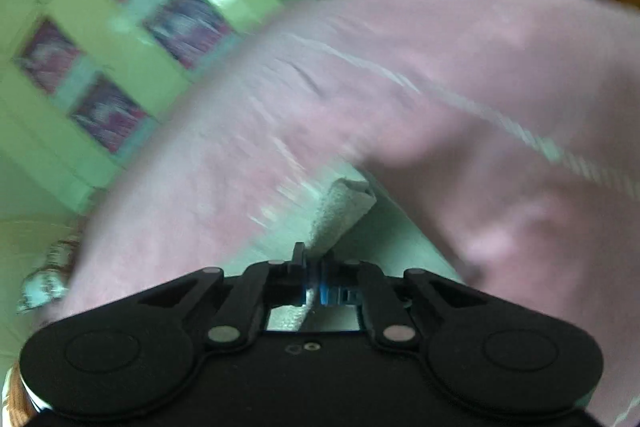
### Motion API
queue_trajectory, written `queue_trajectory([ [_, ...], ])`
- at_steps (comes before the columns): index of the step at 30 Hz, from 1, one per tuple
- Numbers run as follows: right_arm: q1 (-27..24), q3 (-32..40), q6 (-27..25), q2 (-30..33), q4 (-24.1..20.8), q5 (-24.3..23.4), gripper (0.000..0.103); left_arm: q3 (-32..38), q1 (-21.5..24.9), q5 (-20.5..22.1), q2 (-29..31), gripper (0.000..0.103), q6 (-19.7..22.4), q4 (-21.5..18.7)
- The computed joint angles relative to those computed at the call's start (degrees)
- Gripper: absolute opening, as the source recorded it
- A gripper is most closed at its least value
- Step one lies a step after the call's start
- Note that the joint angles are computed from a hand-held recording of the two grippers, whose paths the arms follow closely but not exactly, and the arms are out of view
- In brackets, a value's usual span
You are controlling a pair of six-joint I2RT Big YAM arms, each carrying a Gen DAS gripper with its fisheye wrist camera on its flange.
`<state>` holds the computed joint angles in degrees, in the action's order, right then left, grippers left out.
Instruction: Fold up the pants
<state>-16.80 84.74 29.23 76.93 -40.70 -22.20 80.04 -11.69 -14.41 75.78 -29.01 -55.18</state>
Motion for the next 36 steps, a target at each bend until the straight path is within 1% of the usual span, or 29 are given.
queue_trajectory([
  [2,-0.54,-1.33,1.37,-2.37,2.21,-1.45,0.000,-0.02,0.09,0.23,-0.01,0.103,0.28,0.04],
  [4,-2.14,-3.30,1.36,-3.90,1.77,-3.05,0.000,-0.23,0.02,0.00,-0.10,0.103,0.30,0.36],
  [5,-2.47,-4.28,0.68,-3.57,0.36,-2.30,0.000,-0.35,-0.02,-0.12,-0.16,0.103,0.24,0.47],
  [6,-2.81,-3.64,-0.37,-2.18,-3.44,-1.42,0.000,-0.33,0.02,-0.11,-0.15,0.103,0.23,0.51],
  [7,-3.29,-3.59,0.00,-0.47,-6.78,-1.29,0.004,-0.30,0.05,0.00,-0.16,0.103,0.25,0.44],
  [8,-4.07,-4.45,2.09,-0.08,-7.24,-2.37,0.005,-0.18,0.20,0.28,-0.13,0.103,0.40,0.28],
  [9,-5.42,-6.68,4.56,-1.77,-4.83,-4.67,0.005,-0.08,0.34,0.59,-0.13,0.103,0.54,0.10],
  [10,-5.95,-9.53,6.19,-4.02,-0.42,-4.24,0.010,-0.05,0.44,0.81,-0.13,0.103,0.70,0.07],
  [11,-6.25,-10.83,6.86,-5.49,1.10,-2.84,0.013,-0.14,0.43,0.75,-0.14,0.103,0.82,0.20],
  [12,-6.91,-11.62,8.20,-6.27,1.74,-3.35,0.013,-0.23,0.43,0.58,-0.10,0.103,1.00,0.40],
  [13,-7.72,-12.62,10.08,-6.94,2.99,-4.89,0.013,-0.36,0.31,0.22,-0.09,0.103,0.97,0.60],
  [14,-8.08,-13.33,10.86,-7.38,3.80,-5.55,0.013,-0.45,0.12,-0.20,-0.11,0.103,0.80,0.73],
  [16,-7.95,-13.11,10.02,-6.77,2.56,-5.42,0.013,-0.69,-0.19,-0.80,-0.22,0.103,0.53,0.95],
  [19,-8.22,-14.37,12.22,-6.24,4.14,-7.08,0.013,-0.83,-0.27,-0.74,-0.42,0.103,0.36,0.89],
  [20,-8.38,-14.89,12.62,-6.11,5.11,-7.10,0.013,-0.86,-0.30,-0.71,-0.49,0.103,0.33,0.82],
  [22,-7.74,-14.89,13.28,-6.11,5.59,-5.38,0.013,-0.76,-0.33,-0.69,-0.46,0.103,0.24,0.61],
  [24,-7.86,-15.64,13.38,-7.59,7.11,-5.68,0.012,-0.80,-0.34,-0.78,-0.48,0.103,0.27,0.68],
  [25,-8.02,-14.98,12.48,-7.49,6.12,-6.37,0.011,-0.89,-0.39,-0.94,-0.53,0.103,0.30,0.84],
  [27,-7.65,-13.07,11.01,-5.79,3.96,-5.72,0.011,-1.05,-0.56,-1.28,-0.60,0.103,0.20,1.06],
  [28,-7.50,-12.15,10.49,-4.97,3.28,-5.66,0.004,-1.09,-0.62,-1.34,-0.64,0.103,0.13,1.06],
  [29,-7.21,-11.52,9.21,-4.85,2.67,-5.12,0.000,-1.03,-0.62,-1.25,-0.65,0.103,0.09,0.96],
  [30,-6.48,-10.39,7.18,-4.80,2.21,-4.06,0.000,-0.95,-0.58,-1.07,-0.65,0.103,0.11,0.84],
  [31,-6.02,-9.72,6.04,-5.19,3.40,-4.55,0.000,-0.99,-0.53,-0.95,-0.69,0.103,0.13,0.82],
  [32,-5.96,-9.61,5.61,-6.00,5.49,-5.33,0.000,-1.01,-0.53,-0.93,-0.72,0.103,0.18,0.83],
  [34,-5.86,-10.42,7.33,-8.05,12.15,-7.52,0.000,-1.17,-0.64,-1.25,-0.76,0.103,0.14,1.05],
  [35,-5.84,-10.80,7.42,-8.67,13.42,-7.56,0.000,-1.30,-0.71,-1.42,-0.80,0.103,0.09,1.22],
  [36,-5.87,-10.93,6.79,-8.72,12.43,-6.68,0.000,-1.49,-0.79,-1.59,-0.89,0.103,0.03,1.47],
])
